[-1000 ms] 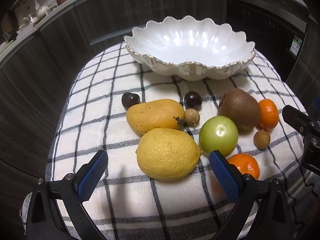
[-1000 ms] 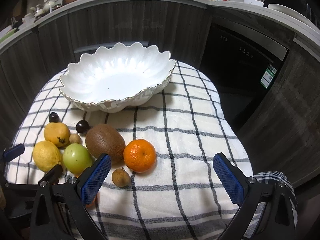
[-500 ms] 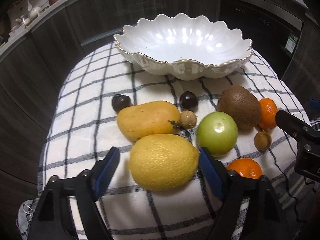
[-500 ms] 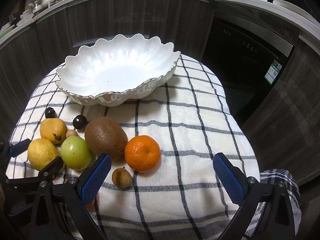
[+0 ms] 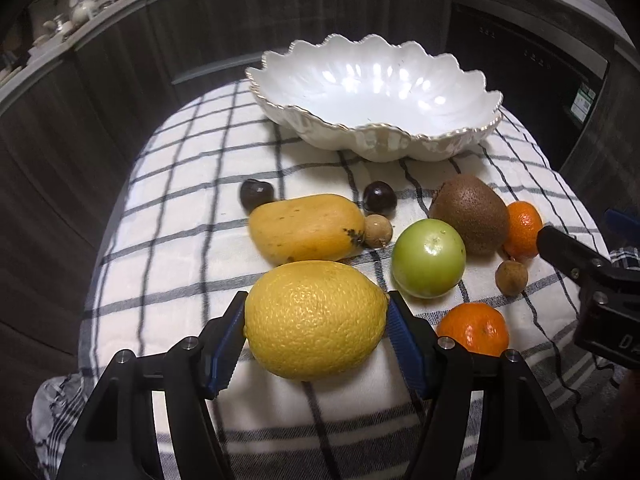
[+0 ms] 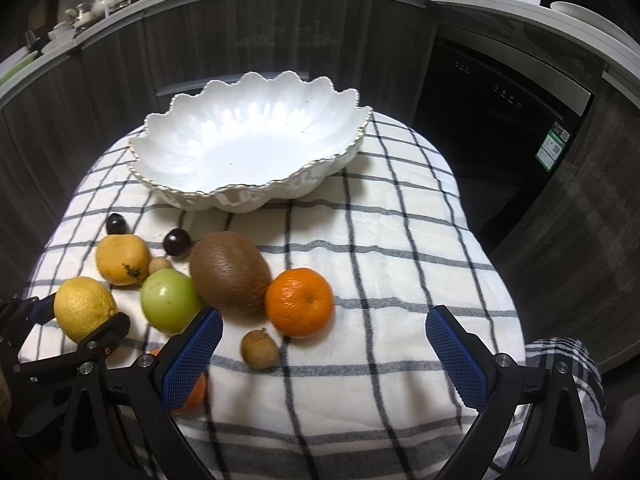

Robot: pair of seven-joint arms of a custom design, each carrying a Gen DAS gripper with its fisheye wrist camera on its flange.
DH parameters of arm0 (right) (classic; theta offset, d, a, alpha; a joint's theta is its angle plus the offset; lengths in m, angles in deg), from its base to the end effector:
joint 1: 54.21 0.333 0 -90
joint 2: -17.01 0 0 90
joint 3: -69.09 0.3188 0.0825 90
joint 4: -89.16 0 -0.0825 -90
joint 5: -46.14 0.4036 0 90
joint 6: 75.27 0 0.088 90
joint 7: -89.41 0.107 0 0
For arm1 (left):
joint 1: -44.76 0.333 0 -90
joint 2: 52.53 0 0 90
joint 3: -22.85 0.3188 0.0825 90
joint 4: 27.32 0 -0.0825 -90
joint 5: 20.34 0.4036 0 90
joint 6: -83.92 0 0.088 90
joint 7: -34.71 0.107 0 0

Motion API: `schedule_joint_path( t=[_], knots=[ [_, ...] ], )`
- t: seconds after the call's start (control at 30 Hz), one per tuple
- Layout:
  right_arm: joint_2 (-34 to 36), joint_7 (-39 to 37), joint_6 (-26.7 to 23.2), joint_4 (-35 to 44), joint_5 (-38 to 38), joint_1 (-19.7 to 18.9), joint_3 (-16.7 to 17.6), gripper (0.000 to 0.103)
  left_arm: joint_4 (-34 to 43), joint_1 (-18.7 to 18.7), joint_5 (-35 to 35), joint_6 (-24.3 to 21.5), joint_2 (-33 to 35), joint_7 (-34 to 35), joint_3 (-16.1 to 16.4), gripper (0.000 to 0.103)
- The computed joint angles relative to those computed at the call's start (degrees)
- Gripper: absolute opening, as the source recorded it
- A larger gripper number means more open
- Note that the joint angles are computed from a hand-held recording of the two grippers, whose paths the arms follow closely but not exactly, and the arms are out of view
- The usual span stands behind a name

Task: Organize fruits
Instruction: 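Grasp and lift the lemon with left tool while right tool grasps the longan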

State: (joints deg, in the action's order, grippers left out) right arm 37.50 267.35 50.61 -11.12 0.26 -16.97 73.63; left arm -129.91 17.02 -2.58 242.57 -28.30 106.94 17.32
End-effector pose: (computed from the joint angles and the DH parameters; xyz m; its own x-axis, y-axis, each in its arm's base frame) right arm 0.5272 0.4310 0.3776 -0.3709 -0.9258 0.0728 -0.7608 0.2580 -0.5954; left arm 0.5893 -0.3935 0.3696 -0.4744 -0.8792 -0.0429 -0.7275 0.4191 -0.5432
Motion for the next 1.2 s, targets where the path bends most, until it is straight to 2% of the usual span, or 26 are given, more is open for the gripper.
schedule_joint_path(
  t=[0.03, 0.1, 0.17, 0.23, 0.4, 0.5, 0.53, 0.57, 1.2],
  knots=[
    [0.02, -0.03, 0.4, -0.07, 0.02, -0.05, 0.04, 0.101, -0.65, -0.41, 0.56, 0.22, -0.55, -1.06, 0.65, 0.066],
    [0.26, -0.61, 1.77, -0.21, 0.71, -0.46, 0.2, 0.089, -1.54, -0.6, 1.23, 0.41, -1.36, -2.54, 1.18, 0.066],
    [0.73, -2.78, 4.5, -0.39, 2.98, -1.51, 0.64, 0.062, -2.06, -0.59, 1.86, 0.48, -1.87, -3.84, 1.43, 0.066],
    [1.2, -4.31, 6.76, -0.54, 5.08, -2.07, 0.84, 0.051, -2.49, -0.22, 2.1, 0.74, -2.29, -4.7, 1.32, 0.066],
    [2.41, -6.09, 6.87, 0.64, 6.17, -1.01, 0.26, 0.05, -3.11, 0.37, 2.82, 1.07, -2.79, -6.26, 1.26, 0.066],
    [2.91, -7.5, 7.91, 0.86, 7.64, -1.14, 0.35, 0.037, -3.2, 0.92, 2.61, 1.03, -2.83, -6.38, 0.89, 0.066],
    [3.0, -8.18, 8.99, 0.61, 8.51, -1.45, 0.51, 0.028, -3.28, 1.0, 2.65, 1.12, -2.85, -6.47, 0.87, 0.066],
    [3.22, -8.84, 9.78, 0.57, 9.34, -1.67, 0.61, 0.024, -3.3, 1.11, 2.58, 1.14, -2.85, -6.44, 0.78, 0.066],
    [4.23, -8.83, 9.94, 1.38, 10.16, -0.81, -0.76, 0.027, -3.13, 1.07, 3.18, 1.3, -2.91, -7.16, 0.93, 0.066]
  ],
)
